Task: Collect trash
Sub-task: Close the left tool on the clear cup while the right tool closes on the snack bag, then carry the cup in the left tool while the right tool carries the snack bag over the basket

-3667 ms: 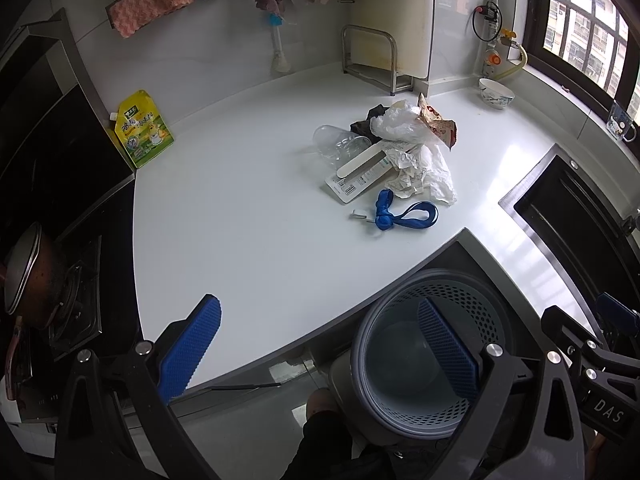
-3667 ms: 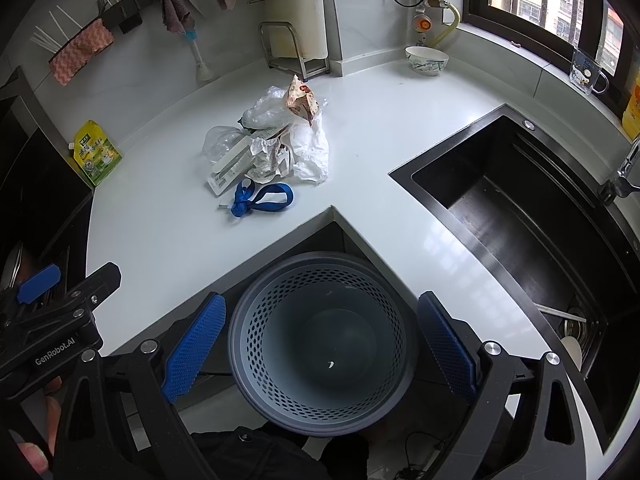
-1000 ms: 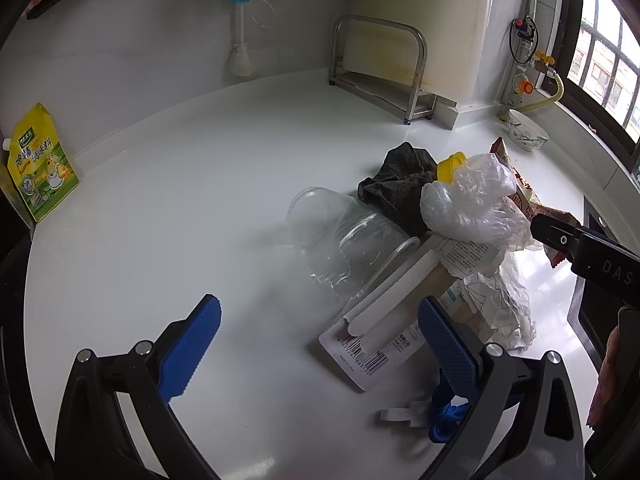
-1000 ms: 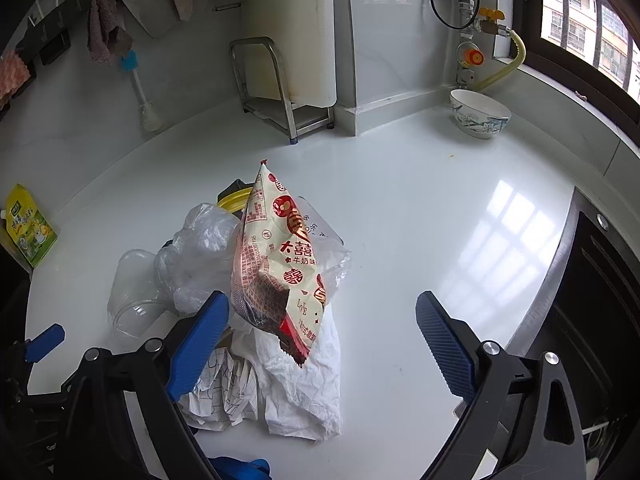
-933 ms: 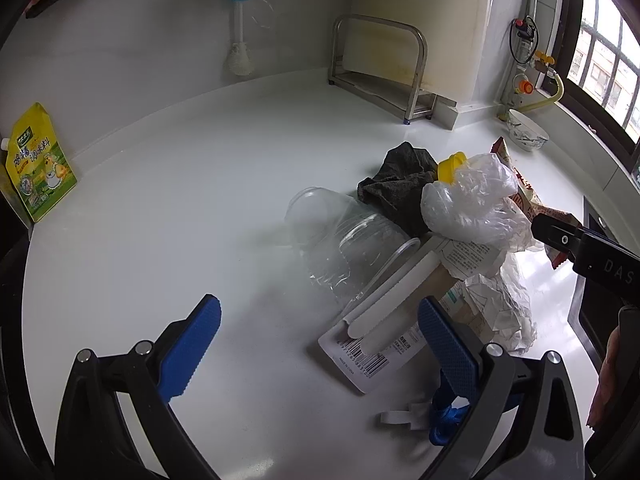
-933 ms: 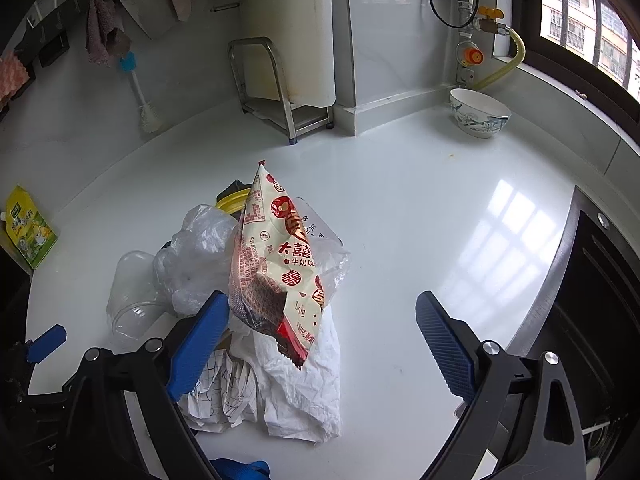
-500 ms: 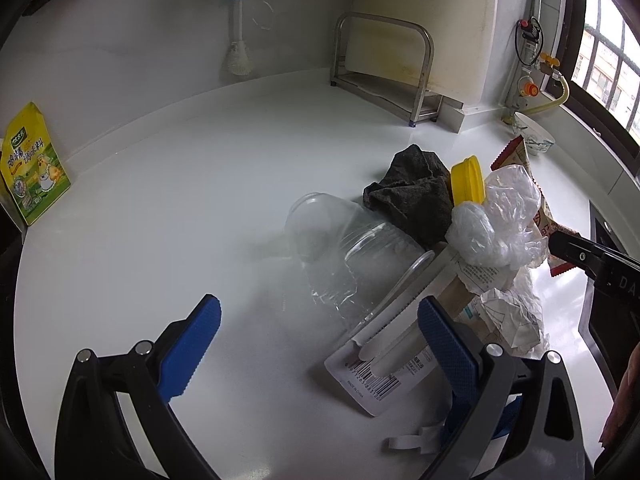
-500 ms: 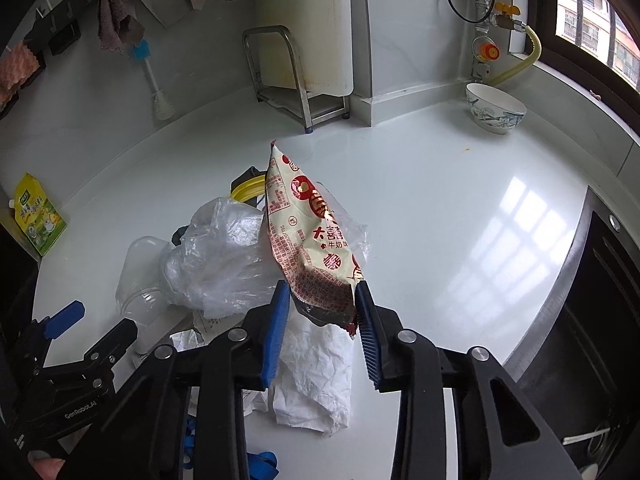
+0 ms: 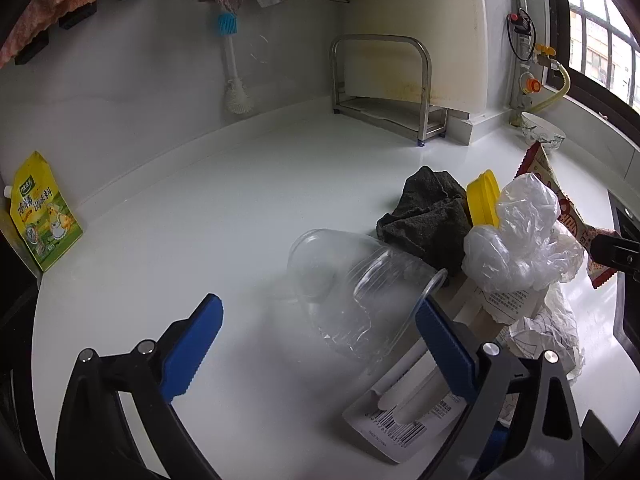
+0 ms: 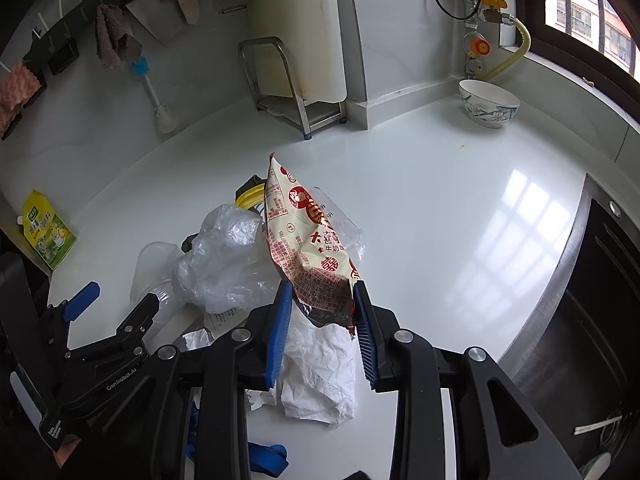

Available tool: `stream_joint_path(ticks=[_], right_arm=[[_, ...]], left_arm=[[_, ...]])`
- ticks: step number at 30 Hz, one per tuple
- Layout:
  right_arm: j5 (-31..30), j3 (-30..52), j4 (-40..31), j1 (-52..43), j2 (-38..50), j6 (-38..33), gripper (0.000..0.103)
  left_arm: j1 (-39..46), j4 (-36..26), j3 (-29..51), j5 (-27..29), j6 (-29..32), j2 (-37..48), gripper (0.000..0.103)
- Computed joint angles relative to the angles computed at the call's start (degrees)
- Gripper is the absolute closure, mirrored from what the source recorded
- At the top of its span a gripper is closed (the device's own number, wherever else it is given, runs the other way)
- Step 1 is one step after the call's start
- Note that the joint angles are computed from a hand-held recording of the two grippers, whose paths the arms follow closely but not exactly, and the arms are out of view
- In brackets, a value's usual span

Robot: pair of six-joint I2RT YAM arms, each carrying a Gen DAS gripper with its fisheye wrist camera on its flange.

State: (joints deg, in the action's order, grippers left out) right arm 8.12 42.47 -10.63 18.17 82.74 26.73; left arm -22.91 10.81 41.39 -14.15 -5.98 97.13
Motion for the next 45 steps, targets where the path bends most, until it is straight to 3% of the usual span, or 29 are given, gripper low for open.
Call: stream_joint_path(ticks=[4, 8, 10, 12, 19, 28, 45], right_arm=[[-0.2, -0.03, 0.04, 0.24, -0.01, 0.42, 0.073], [-0.11, -0.15, 0.16, 0.62, -0.02, 0.84, 0.073], [-0.06, -0.16, 0.11, 0.73, -0.02, 0.98, 0.073], [0.06, -0.36, 0.1, 0.9, -0.22, 1.3, 0.073], [1.29, -0.88, -0.77, 1.88, -2.18, 2.23, 0.073], [3.7, -1.46, -5.49, 4.1, -8.11, 4.54, 0.077], [8.94, -8.23, -16.17, 13.8, -24.86, 13.21, 0.09]], left_arm=[[-1.18, 2.5, 0.97, -3.2, 2.86, 2.46, 0.025], [-0.29, 2.01, 3.54, -2.07, 2.91, 5.94, 0.037], [0.53, 1.33, 4.66, -0.82, 2.44, 7.17, 0.056], [1.68, -0.06, 5.66, 1.15, 1.64, 7.71, 0.065], [4.29, -0.23, 3.16, 5.64, 0.4, 2.84, 0.068], [4.4, -6.48, -0.15, 7.88, 0.73, -8.48, 0.068], [-2.44, -20.57, -8.24, 5.09, -2.27, -29.19, 0.068]])
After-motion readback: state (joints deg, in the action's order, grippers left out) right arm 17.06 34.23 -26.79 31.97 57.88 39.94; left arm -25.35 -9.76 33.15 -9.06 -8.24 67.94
